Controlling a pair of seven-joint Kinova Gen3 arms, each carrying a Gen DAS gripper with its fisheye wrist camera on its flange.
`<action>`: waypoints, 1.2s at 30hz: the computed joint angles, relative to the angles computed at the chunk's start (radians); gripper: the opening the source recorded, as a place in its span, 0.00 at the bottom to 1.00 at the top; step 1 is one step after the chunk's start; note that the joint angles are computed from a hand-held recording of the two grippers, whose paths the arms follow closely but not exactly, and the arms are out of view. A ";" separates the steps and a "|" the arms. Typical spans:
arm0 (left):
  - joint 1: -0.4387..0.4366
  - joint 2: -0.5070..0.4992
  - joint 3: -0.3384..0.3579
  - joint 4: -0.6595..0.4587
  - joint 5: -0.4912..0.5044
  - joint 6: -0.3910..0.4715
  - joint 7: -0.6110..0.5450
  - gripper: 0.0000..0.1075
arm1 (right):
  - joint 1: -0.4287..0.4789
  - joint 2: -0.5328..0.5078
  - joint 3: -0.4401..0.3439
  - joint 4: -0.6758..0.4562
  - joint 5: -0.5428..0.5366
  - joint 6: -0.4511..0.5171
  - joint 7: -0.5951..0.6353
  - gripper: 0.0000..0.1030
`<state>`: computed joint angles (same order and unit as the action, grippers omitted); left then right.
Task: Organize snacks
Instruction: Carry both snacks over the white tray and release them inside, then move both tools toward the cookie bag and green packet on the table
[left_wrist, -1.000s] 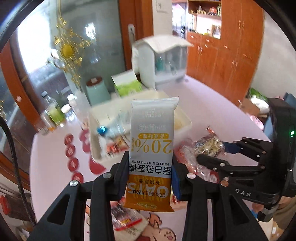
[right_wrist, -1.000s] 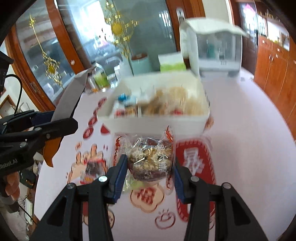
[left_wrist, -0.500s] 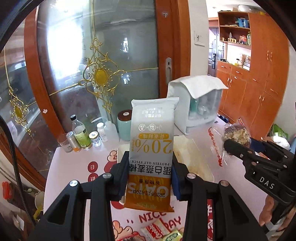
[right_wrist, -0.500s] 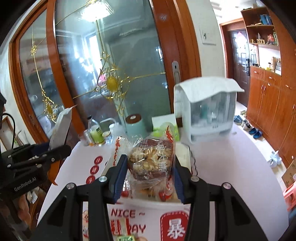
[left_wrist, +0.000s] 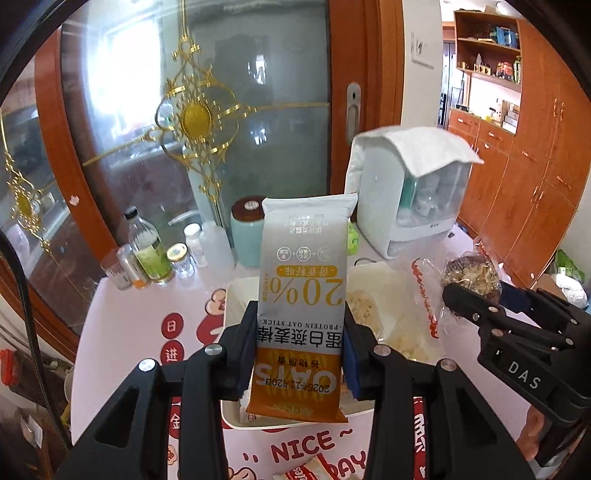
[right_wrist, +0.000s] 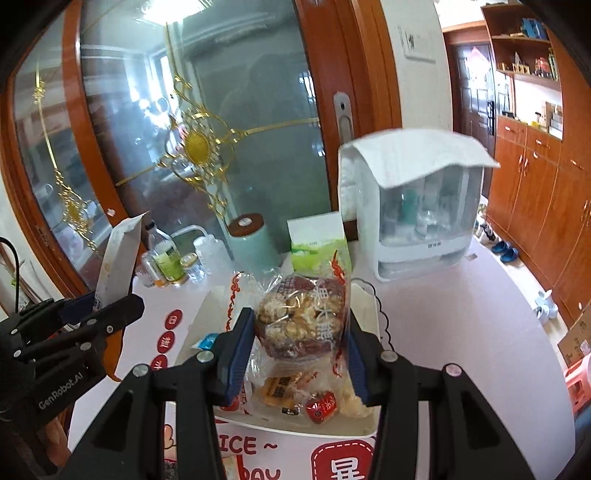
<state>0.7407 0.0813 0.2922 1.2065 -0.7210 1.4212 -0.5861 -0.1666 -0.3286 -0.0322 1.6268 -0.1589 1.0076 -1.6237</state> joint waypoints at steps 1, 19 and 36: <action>-0.008 0.002 -0.005 0.009 0.015 -0.013 -0.005 0.35 | 0.002 0.008 -0.004 0.004 0.003 0.001 -0.006 0.45; 0.029 0.056 -0.035 0.061 0.035 -0.007 0.003 0.88 | 0.003 0.029 -0.002 0.103 0.007 -0.012 -0.031 0.60; 0.130 0.008 0.035 0.020 -0.073 0.133 0.112 0.88 | -0.006 -0.091 0.008 0.107 -0.020 0.044 -0.024 0.60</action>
<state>0.8704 0.0891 0.3272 1.2260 -0.7937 1.5541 -0.4737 -0.1728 -0.4195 -0.0240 1.7334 -0.1785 1.0516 -1.6477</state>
